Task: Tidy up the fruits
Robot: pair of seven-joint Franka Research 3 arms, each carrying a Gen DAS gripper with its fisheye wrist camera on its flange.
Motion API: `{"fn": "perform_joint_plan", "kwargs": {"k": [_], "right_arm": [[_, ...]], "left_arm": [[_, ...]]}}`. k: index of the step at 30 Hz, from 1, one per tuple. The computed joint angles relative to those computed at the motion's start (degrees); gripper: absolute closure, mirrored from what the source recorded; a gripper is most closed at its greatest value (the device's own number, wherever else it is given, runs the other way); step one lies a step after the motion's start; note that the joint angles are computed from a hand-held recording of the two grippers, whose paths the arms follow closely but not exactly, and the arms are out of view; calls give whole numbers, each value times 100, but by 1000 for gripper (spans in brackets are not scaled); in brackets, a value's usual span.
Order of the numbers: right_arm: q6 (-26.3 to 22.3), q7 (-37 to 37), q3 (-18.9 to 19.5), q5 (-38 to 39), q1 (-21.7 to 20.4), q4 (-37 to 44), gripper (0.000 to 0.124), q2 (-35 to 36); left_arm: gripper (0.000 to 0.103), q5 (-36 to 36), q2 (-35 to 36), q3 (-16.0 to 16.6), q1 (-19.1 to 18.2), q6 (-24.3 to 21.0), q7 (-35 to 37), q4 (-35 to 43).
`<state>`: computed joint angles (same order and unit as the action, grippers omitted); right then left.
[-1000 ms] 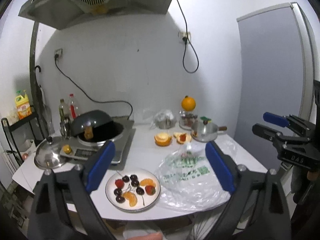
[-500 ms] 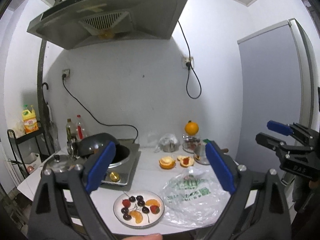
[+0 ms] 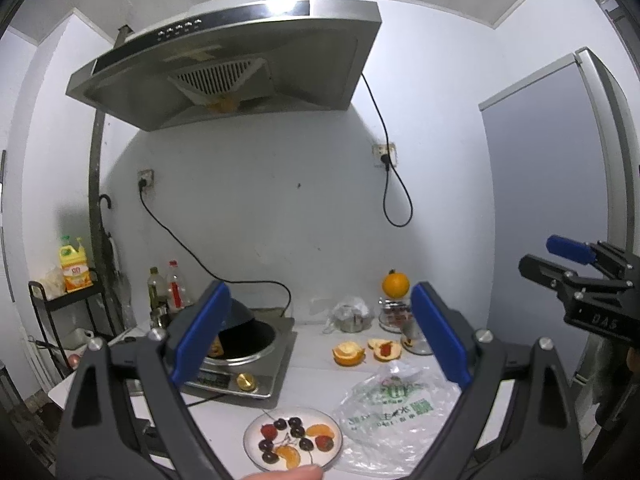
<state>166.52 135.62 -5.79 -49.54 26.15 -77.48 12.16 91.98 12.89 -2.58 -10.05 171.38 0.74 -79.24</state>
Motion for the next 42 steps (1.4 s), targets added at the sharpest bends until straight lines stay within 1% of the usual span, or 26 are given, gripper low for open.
{"fn": "perform_joint_plan", "kwargs": {"k": [6,11,15,18,23,42], "right_arm": [[-28,101,-10,-49,-12,-9,53,2],[-46,143,-14,-68,0,10,53,23],[-60,114,-9,-33,-5,4,53,27],[-95,83,-1,11,-3,31,53,46],[-101,59,-14,39,10,49,53,59],[-117,68,-25,36,24,21,53,57]], "left_arm": [[10,-136,63,6,-26,-41,188,59],[10,-140,95,45,-59,-30,173,92],[10,-349,162,51,-94,-72,367,137],[10,-144,160,107,-165,-126,200,149],[10,-23,175,97,-194,-183,92,158],[10,-181,235,111,-204,-103,269,206]]}}
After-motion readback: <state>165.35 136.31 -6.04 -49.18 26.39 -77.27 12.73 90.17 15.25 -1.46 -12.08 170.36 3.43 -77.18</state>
